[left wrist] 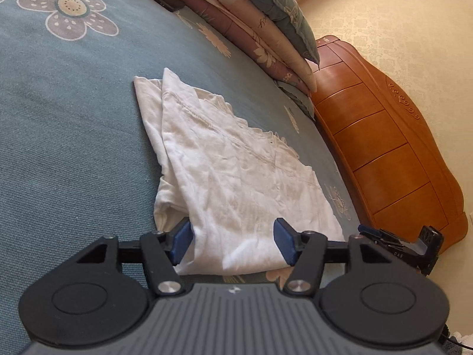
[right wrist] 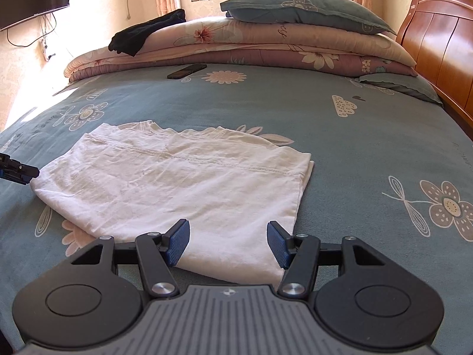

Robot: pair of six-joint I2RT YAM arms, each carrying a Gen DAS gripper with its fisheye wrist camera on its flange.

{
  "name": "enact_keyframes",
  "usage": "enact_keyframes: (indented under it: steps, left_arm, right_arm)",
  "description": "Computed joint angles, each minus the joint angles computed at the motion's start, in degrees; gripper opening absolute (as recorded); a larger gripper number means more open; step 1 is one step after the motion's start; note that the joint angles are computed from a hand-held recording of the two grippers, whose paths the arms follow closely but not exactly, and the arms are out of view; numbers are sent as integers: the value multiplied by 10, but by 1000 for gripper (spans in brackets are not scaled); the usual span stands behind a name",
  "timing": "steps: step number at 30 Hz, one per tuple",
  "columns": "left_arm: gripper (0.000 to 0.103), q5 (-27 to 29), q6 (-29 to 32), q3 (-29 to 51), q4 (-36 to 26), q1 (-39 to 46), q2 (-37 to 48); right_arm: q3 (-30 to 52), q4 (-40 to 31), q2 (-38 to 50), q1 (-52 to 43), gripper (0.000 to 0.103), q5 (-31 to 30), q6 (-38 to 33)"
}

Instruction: Fold clothes

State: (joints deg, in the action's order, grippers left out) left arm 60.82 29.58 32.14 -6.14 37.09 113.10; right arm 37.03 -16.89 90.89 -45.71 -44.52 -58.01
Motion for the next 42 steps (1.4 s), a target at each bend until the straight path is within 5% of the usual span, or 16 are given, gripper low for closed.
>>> enact_keyframes:
  steps: [2,4,6,7,11,18,22,32,34,36,42]
  left_arm:
    - [66,-7,-10,24,-10,-6,28]
    - [54,-22,-30,26,16,-15,40]
    - [6,-32,-36,7,50,-24,25]
    - [2,-37,-36,-4,62,-29,15]
    - [2,-70,-20,-36,68,-42,-30]
    - [2,-82,62,-9,-39,46,-9]
    - [3,-44,75,-1,-53,60,-7]
    - [36,-51,-14,9,5,11,-10]
    - [33,-58,-22,-4,24,4,-14]
    - [0,-88,-36,-29,56,-12,-37]
    - [0,-127,-51,-68,61,1,-74]
  right_arm:
    - [-14,19,-11,23,63,10,25]
    - [-23,29,-20,42,63,18,43]
    - [-35,38,-36,60,63,26,55]
    - [-41,43,-44,70,63,30,62]
    - [-60,61,-66,100,63,50,79]
    - [-66,66,-57,102,63,62,63]
    - [-63,83,-25,97,63,73,64]
    - [-56,87,-9,79,63,53,69]
    - [-58,89,-9,80,63,55,68]
    - [-61,94,-9,82,63,59,67]
    - [-66,100,-9,82,63,61,69]
